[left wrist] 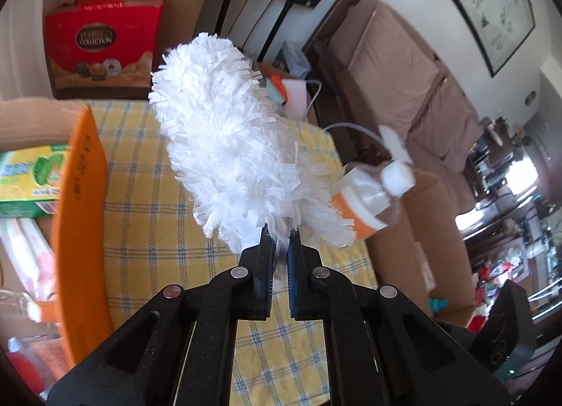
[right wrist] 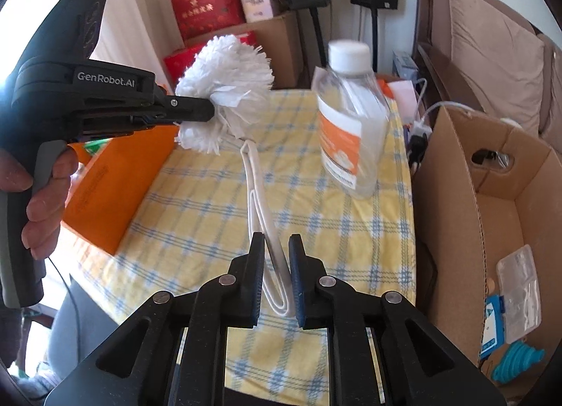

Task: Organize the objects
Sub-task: 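Grasp the duster head with left gripper while right grasps its loop handle, then carry the feather duster over the orange tray with both grippers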

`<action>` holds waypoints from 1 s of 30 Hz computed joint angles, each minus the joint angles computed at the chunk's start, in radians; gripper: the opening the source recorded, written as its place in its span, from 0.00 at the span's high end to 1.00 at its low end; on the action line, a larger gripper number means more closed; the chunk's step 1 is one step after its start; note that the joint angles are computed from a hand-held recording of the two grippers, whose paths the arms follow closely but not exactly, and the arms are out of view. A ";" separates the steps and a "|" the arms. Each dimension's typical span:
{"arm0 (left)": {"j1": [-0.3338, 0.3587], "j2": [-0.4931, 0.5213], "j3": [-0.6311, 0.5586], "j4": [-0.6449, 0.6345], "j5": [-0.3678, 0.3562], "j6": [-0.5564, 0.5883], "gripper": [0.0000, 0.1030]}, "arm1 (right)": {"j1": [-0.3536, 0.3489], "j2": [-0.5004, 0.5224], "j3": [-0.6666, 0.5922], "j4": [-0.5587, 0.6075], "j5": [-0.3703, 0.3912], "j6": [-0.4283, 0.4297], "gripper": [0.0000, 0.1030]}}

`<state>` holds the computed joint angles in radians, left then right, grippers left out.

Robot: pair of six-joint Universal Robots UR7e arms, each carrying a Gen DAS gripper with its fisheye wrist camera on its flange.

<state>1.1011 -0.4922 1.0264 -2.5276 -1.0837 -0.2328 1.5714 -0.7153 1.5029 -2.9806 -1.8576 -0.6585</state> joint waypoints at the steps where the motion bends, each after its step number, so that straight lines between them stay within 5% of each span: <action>1: -0.003 -0.013 0.014 -0.016 0.000 0.003 0.94 | 0.003 -0.004 -0.001 0.003 0.007 -0.006 0.87; 12: -0.003 -0.181 0.188 -0.197 0.049 0.020 0.94 | 0.098 0.048 -0.078 0.045 0.040 -0.110 0.87; 21: 0.045 -0.298 0.306 -0.311 0.108 -0.002 0.94 | 0.154 0.183 -0.299 0.272 0.083 -0.179 0.87; 30: 0.099 -0.364 0.379 -0.364 0.141 -0.037 0.94 | 0.203 0.326 -0.473 0.384 0.036 -0.253 0.88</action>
<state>1.1997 -0.8561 1.4058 -2.8917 -0.9425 -0.2698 1.7745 -0.3890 1.0304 -2.5961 -1.8217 -0.9112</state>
